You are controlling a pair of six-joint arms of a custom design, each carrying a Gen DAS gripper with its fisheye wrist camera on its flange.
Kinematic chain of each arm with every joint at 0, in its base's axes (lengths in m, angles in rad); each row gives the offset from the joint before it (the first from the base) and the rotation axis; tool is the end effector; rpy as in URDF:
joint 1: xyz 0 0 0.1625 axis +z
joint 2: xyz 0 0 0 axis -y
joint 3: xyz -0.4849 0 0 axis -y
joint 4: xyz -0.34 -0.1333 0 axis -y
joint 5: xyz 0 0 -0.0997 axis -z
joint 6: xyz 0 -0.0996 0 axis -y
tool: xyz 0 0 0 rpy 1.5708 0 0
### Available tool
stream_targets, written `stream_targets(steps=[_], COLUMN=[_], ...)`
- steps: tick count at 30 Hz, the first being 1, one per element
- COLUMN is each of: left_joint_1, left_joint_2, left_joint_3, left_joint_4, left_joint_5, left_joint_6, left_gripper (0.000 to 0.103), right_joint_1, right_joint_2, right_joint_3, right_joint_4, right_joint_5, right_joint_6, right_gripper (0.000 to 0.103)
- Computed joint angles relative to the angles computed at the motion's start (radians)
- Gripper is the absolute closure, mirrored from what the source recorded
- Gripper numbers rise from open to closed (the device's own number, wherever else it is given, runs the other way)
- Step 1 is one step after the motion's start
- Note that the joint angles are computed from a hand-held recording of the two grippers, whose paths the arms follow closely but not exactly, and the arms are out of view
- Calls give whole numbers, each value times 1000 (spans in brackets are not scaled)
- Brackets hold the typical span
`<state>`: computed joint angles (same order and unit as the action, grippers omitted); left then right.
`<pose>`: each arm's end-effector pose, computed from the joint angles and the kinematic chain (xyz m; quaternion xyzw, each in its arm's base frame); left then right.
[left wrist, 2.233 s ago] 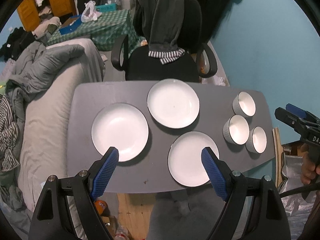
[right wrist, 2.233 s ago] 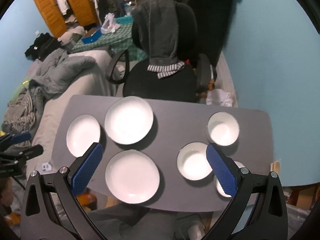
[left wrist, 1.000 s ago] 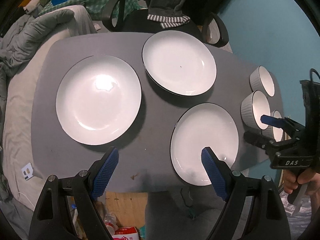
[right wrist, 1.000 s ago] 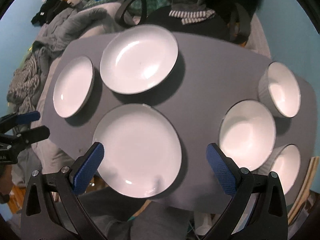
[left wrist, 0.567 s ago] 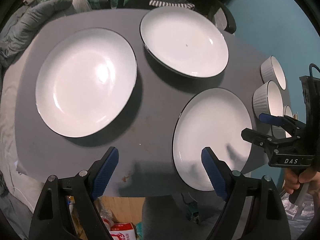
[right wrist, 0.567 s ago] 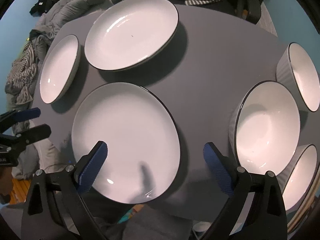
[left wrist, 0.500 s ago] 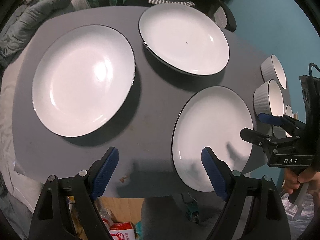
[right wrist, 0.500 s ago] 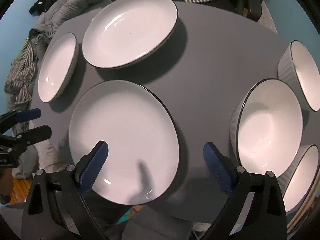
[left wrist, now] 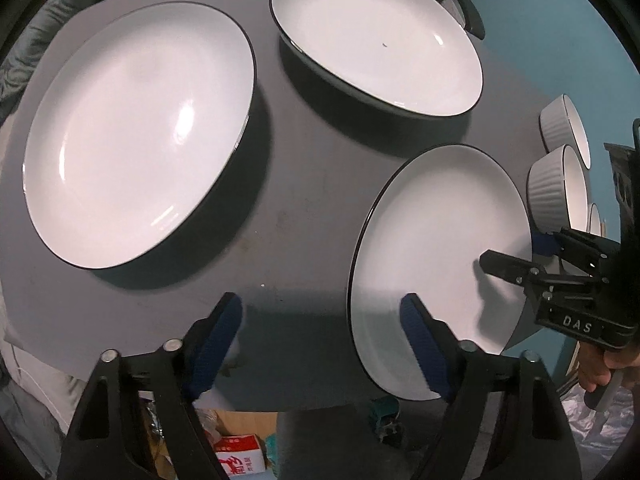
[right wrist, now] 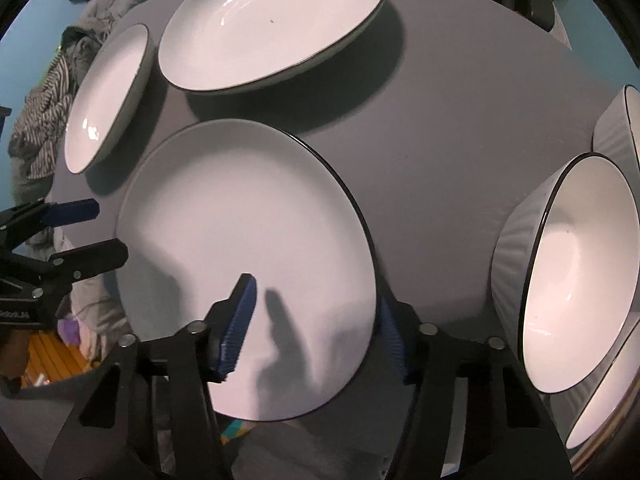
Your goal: Organize plates and bowls
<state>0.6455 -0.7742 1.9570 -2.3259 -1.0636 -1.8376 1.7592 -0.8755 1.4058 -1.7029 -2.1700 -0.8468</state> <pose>-0.3140 -0.4639 0.0662 -0.3689 0.8727 -0.2021 0.2479 0.2001 -0.6377 0.2484 0.5141 -0.7850 -0.2724 0.2127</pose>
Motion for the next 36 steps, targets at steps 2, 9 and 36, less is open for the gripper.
stream_targets(steps=[2, 9, 36], left_joint_1=[-2, 8, 37], left_joint_2=[2, 0, 29], left_joint_3=[9, 40, 45], left_joint_4=[-14, -75, -243], left_joint_5=[-2, -32, -55], left_joint_6=[-2, 18, 116], left_gripper=[30, 49, 88], right_joint_1=[-6, -30, -59], right_joint_2=[10, 45, 59], right_joint_3=[-23, -134, -193], right_joint_4=[19, 125, 216], right_joint_5=[-9, 10, 60], right_joint_6=[10, 30, 148], right_gripper=[57, 67, 86])
